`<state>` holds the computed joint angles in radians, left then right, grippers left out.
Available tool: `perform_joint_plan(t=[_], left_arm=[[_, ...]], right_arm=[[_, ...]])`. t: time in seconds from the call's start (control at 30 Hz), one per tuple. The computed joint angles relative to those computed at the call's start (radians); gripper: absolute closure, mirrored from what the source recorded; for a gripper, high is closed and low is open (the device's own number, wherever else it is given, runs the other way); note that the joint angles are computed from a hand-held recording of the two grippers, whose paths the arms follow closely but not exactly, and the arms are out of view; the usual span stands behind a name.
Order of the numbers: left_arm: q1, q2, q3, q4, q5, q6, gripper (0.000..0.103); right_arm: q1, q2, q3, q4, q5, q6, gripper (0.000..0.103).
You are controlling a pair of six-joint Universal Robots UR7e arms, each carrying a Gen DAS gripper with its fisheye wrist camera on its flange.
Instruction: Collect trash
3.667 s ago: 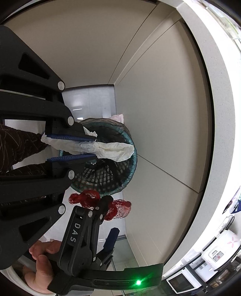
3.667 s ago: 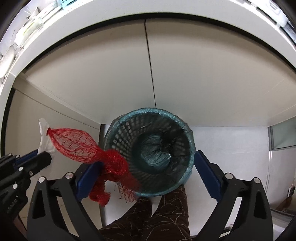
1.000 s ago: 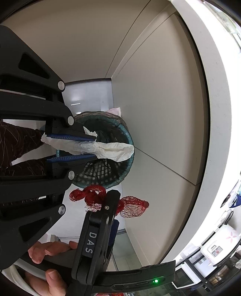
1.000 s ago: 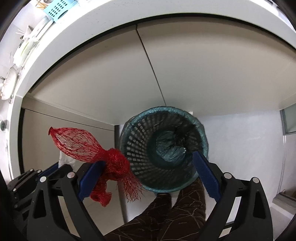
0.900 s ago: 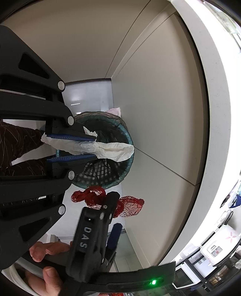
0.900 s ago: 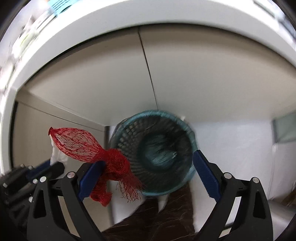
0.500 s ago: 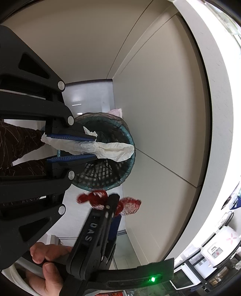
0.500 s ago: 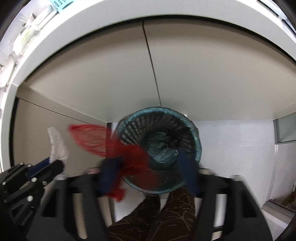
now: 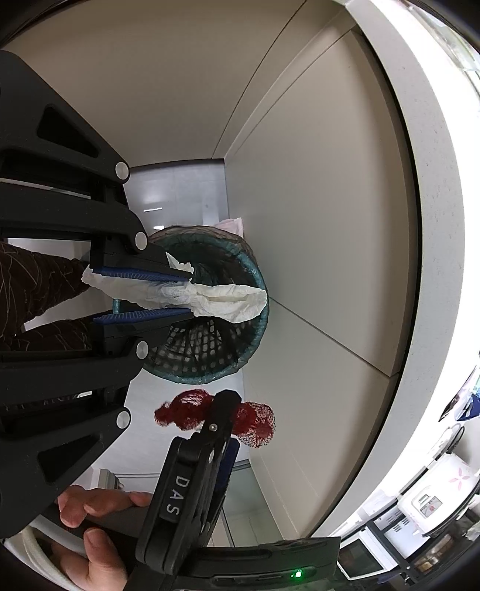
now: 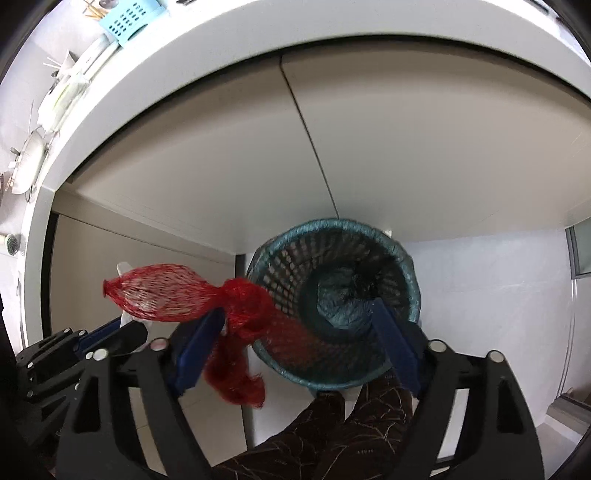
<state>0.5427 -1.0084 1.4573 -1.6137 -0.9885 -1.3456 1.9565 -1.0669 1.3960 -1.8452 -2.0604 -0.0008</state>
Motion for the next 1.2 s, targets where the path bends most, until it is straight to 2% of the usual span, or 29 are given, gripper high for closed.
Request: perform_joint_plan(t=[0.2, 0.53, 0.67, 1.2], left_arm=[[-0.002, -0.014, 0.022, -0.012, 0.001, -0.013, 0.089], [0.000, -0.015, 0.028, -0.014, -0.008, -0.018, 0.089], [0.000, -0.010, 0.028, -0.023, -0.008, -0.007, 0.089], [-0.017, 0.005, 0.021, -0.106, -0.010, 0.067, 0.089]], right_arm=[[0.003, 0.003, 0.007, 0.000, -0.030, 0.002, 0.014], [0.020, 0.006, 0.013, -0.010, -0.066, 0.012, 0.012], [0.022, 0.004, 0.016, -0.021, -0.087, 0.031, 0.012], [0.019, 0.011, -0.016, 0.003, -0.093, 0.135, 0.011]])
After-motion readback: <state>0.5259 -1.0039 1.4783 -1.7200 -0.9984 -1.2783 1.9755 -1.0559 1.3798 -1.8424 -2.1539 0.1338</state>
